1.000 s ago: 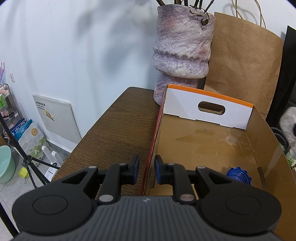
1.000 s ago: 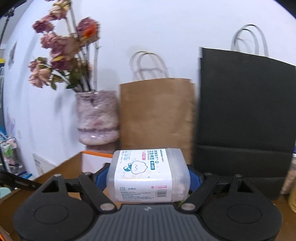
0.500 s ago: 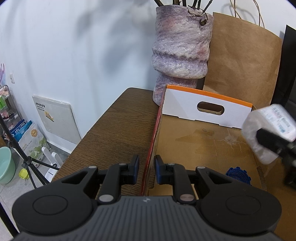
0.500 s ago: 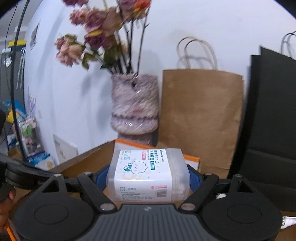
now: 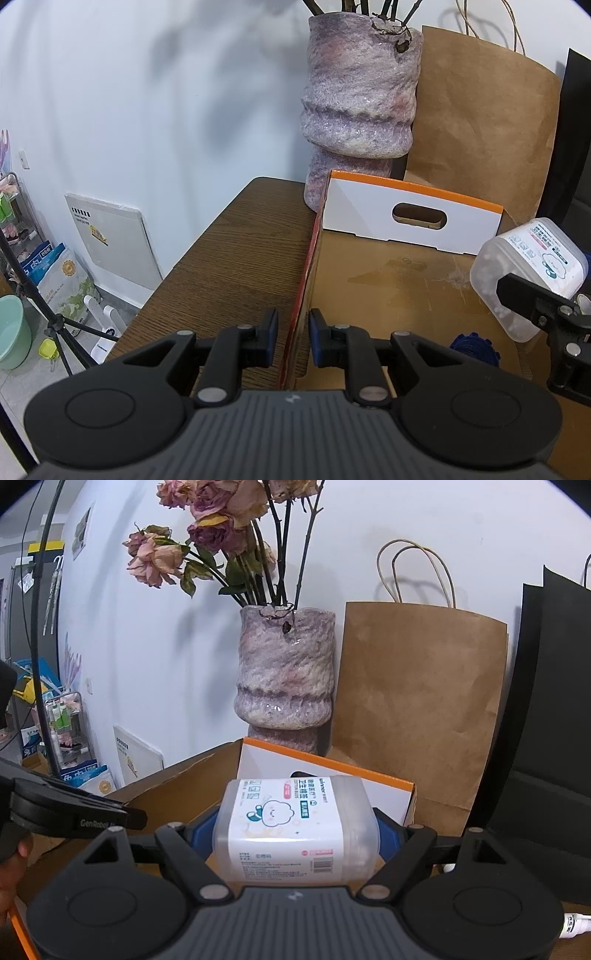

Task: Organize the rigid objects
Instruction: 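Lower the swab box into the orange box and open the right gripper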

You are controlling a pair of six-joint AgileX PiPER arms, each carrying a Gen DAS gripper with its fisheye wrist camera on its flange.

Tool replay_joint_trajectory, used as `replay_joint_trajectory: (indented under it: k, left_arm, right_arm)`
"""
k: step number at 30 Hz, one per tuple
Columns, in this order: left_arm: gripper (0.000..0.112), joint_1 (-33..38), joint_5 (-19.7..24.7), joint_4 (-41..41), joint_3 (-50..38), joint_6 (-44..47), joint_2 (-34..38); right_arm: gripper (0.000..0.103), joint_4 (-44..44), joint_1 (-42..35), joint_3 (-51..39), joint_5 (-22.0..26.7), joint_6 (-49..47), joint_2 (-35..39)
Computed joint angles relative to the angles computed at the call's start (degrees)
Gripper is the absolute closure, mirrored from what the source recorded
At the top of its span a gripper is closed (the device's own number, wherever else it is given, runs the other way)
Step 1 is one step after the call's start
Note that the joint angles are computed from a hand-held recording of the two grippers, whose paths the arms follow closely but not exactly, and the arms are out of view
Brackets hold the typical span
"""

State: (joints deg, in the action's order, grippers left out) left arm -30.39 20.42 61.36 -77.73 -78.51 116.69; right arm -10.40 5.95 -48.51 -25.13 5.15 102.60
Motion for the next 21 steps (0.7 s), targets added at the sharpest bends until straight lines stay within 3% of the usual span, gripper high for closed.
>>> replay_joint_trajectory:
  k: [4,6,8,21]
  left_arm:
    - [0.094,0.09,-0.18,0.21,0.16,-0.19,-0.06]
    - [0.094,0.09,-0.15,0.12,0.13,-0.07,-0.03]
    - [0.093,0.10,-0.19,0.28,0.16,-0.25,-0.05]
    - [0.094,0.07,-0.19,1.12,0.35,-0.97,-0.09]
  right_arm:
    - [0.020,-3.40,-0.78,-0.68,1.14,3.81,0.09]
    - [0.006,-1.74,-0.81,-0.69,1.59,2.73,-0.03]
    - [0.001,-3.64,-1.39,-0.24,0.80,5.14,-0.19]
    - [0.000,-3.61,-1.52,-0.16,1.27,5.41,-0.37]
